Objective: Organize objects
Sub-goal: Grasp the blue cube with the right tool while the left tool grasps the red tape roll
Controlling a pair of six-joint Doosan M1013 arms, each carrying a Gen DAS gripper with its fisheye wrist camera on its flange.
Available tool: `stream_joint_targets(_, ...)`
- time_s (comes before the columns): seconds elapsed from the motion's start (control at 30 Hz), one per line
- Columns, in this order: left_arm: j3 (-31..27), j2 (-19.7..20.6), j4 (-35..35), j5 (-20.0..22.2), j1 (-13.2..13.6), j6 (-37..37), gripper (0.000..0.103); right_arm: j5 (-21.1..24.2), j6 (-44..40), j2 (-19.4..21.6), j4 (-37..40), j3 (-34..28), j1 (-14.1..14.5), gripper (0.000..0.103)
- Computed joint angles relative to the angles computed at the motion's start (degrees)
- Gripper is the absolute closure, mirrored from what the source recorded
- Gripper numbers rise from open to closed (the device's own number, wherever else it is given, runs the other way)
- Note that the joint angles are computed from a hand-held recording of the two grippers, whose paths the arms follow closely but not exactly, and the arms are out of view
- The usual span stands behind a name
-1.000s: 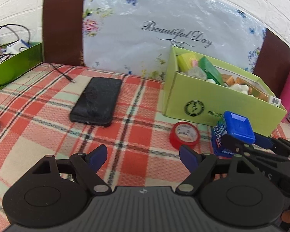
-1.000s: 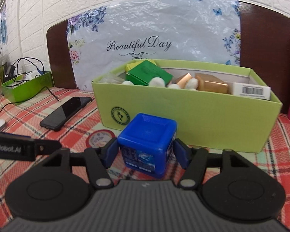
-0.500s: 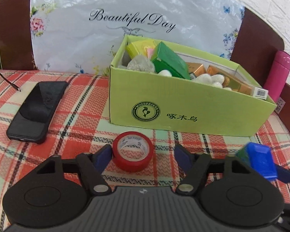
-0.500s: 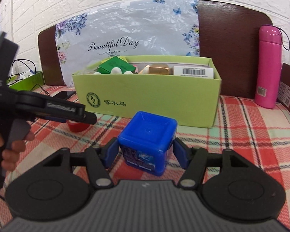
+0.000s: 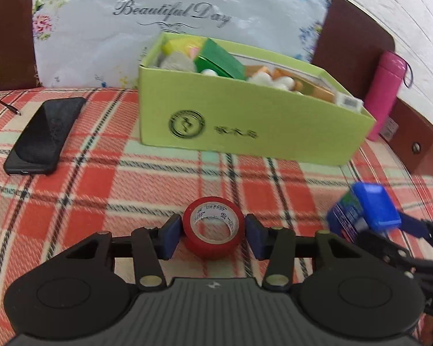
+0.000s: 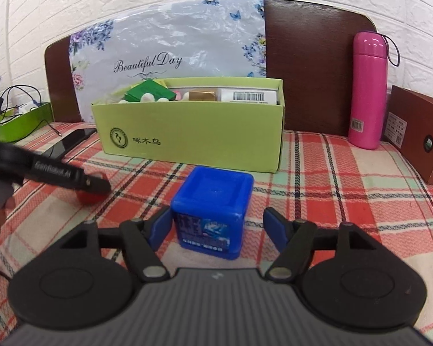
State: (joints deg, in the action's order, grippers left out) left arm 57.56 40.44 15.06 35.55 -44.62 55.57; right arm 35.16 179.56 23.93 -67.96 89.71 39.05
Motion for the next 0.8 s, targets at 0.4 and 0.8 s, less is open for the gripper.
stream_joint_targets(0.4,-1.0,0.8,4.3,1.5,-0.6,-3.0,0.049,0.8,-2.8,1.7,2.4,-1.7,-0.1,0.045)
stream_joint_targets(0.8,0.2,-1.0,4.5,-2.9,-1.2,-0.3,0.054,-7.8,-1.7,-1.4,0.9,0.3,-1.2,0.046)
